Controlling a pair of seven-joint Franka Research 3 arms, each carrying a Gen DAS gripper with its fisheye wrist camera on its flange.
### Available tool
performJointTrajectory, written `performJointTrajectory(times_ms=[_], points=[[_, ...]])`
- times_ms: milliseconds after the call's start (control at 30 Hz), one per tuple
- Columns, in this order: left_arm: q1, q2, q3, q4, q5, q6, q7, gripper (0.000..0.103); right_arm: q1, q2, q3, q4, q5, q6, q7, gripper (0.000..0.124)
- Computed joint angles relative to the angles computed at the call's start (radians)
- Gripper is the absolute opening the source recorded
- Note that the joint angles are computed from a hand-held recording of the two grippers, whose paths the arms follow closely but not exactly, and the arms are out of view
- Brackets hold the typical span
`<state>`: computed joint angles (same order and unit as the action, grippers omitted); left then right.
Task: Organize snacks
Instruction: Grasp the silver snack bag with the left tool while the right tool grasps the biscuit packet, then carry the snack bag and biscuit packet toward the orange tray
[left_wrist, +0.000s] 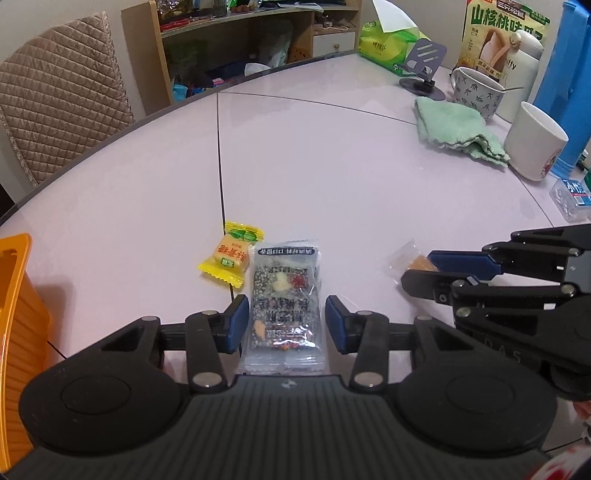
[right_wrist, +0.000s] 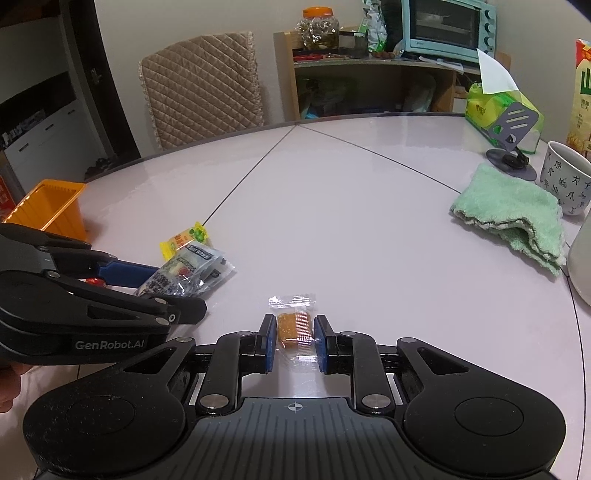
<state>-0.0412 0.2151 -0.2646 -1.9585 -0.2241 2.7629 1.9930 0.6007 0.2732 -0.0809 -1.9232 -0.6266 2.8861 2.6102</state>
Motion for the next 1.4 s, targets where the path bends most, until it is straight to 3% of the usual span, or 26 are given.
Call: performJointTrajectory(times_ms=[167,433,667,1100,1400], points=[[0.0,-0.003,-0.001,-0.003,-0.003,-0.003,0.0,0.035,-0.003,-0.001,0.005,0.001,0.004,-0.008,-0.014,0.022],[0.002,-0.055,-0.006,-0.058,-0.069,-0.014,0.031,0.034,-0.011,-0.02,0.017,-0.019,0.036,-0.008,-0.031,0.022],[-0.029,-0.147,0.023,-0.159,-0.138,-0.019,0.032,0.034,-0.023,-0.063,0.038,-0.065,0.056,0.004,-0.016,0.022],[-0.129,-0.399,0.154,-0.39,-0.256,-0.028,0.052,0.034,-0.061,-0.202,0.143,-0.19,0.039,0.011,0.045,0.022],[-0.177,-0.628,0.262,-0.543,-0.232,-0.044,-0.002,0.034,-0.086,-0.271,0.238,-0.223,0.068,0.024,0.021,0.022]])
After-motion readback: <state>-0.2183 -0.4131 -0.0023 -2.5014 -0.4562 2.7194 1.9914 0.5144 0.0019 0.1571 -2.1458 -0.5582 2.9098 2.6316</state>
